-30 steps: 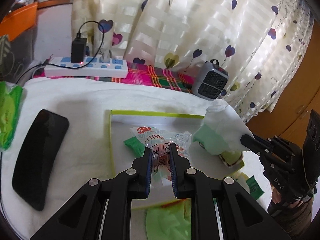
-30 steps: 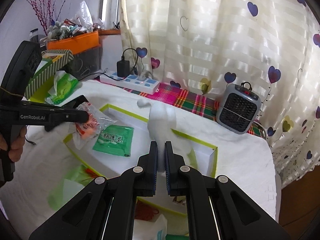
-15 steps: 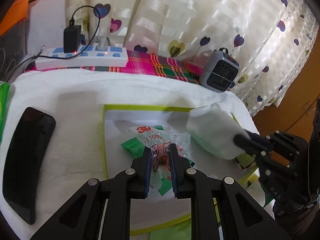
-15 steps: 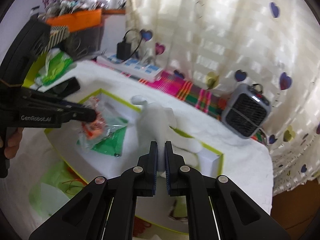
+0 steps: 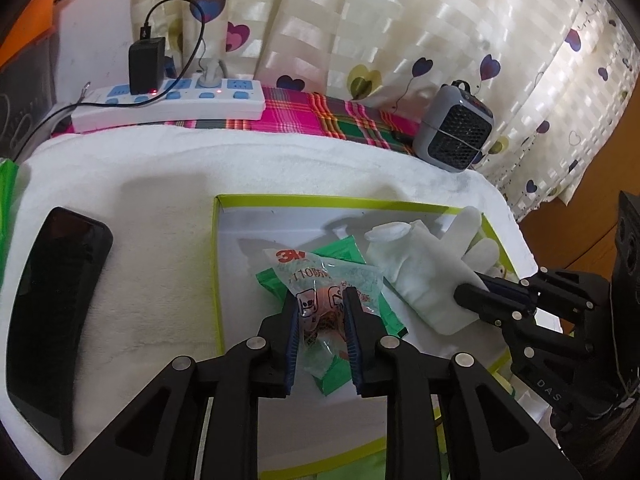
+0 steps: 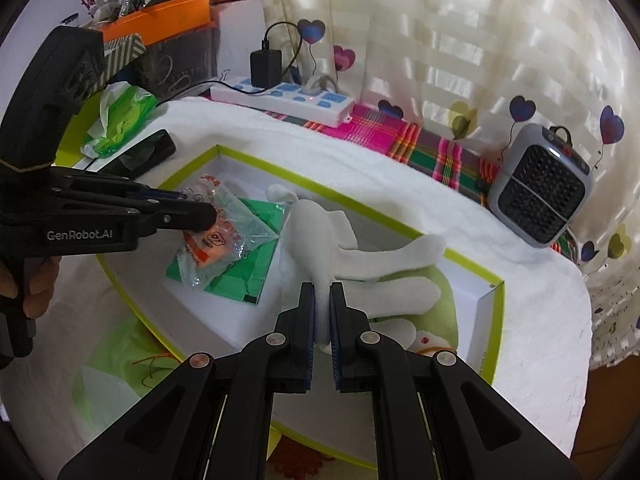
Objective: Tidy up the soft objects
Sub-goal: 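Open the left gripper to drop the wrapper while the right gripper releases the gloves into the box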
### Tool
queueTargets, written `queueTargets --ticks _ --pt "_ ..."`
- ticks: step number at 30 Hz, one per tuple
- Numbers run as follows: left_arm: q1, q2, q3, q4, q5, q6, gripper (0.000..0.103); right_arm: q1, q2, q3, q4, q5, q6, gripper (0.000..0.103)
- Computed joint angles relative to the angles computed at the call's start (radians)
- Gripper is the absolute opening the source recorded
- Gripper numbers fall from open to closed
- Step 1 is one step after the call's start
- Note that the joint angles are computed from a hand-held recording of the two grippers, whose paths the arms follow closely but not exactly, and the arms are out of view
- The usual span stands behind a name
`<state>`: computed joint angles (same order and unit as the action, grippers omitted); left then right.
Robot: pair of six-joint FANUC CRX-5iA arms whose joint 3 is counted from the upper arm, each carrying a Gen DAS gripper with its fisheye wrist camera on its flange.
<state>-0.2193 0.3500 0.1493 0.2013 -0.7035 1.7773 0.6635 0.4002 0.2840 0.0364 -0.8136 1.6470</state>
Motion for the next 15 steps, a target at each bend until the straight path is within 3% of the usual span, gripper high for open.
queueTargets --ticks 11,15 --pt "-0.009 0.005 0.02 -0.044 -0.024 0.03 0.035 -0.019 0.016 0.039 -0.07 -0.042 0.01 0.018" --pt "-0.009 0.004 0.018 -0.043 -0.022 0.029 0.037 -0.018 0.012 0.032 -0.063 -0.028 -0.012 0.035"
